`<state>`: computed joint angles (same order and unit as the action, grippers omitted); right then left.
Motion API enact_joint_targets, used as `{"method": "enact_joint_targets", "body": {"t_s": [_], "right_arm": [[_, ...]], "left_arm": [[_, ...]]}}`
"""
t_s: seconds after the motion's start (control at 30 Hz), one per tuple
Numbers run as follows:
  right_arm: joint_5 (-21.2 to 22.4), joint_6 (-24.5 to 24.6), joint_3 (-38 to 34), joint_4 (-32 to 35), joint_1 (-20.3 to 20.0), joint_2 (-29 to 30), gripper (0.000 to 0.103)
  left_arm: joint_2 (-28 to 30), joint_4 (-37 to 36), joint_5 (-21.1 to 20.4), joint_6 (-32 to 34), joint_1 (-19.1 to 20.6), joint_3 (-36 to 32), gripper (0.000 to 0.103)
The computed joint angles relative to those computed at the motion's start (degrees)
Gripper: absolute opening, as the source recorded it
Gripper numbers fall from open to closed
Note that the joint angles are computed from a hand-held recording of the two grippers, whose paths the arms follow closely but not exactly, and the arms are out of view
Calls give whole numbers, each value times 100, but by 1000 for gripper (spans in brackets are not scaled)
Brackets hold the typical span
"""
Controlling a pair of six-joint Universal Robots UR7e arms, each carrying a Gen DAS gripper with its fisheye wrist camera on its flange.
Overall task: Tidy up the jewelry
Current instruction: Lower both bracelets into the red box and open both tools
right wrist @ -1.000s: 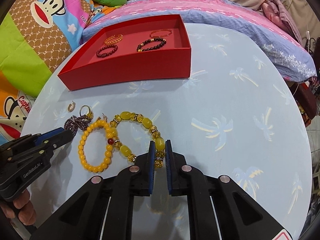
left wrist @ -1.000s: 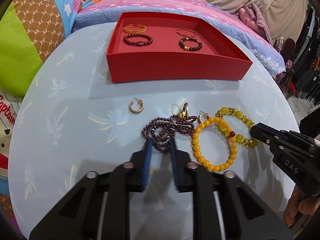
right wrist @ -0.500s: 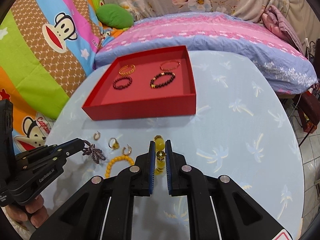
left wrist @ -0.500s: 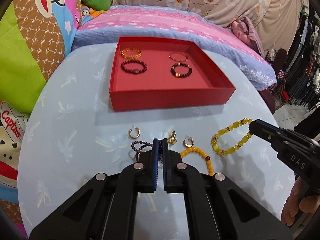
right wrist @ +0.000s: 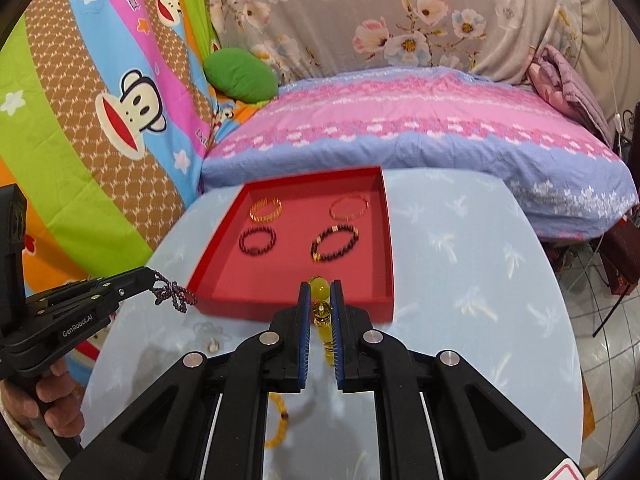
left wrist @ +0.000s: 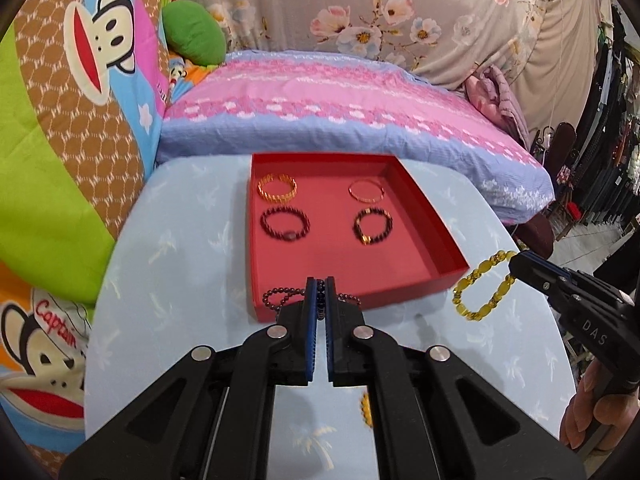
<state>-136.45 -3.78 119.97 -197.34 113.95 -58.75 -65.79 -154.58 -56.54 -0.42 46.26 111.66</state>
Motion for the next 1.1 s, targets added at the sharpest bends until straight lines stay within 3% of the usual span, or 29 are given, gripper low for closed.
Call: {"method": "enact_joint_targets", "body": {"t_s": [0.23,0.5,0.73,1.03,1.1], "right_arm": [[249,-357,-686,78,-132,279,9],[852,20,-1063,568,-520,537,9],[789,225,-1064,895,-853,703,9],[591,231,-1032,810,-1017,712,10],[542,159,-1054,722,-1009,764,13]], "left_arm": [[516,-14,36,204,121,-604,3],[1036,305,-70,72,380,-1032,3],[1264,633,-16,-6,512,-1171,4],[1721,806,17,-62,641,-1750,4],[1839,840,70,-108,648,-1892,9]]}}
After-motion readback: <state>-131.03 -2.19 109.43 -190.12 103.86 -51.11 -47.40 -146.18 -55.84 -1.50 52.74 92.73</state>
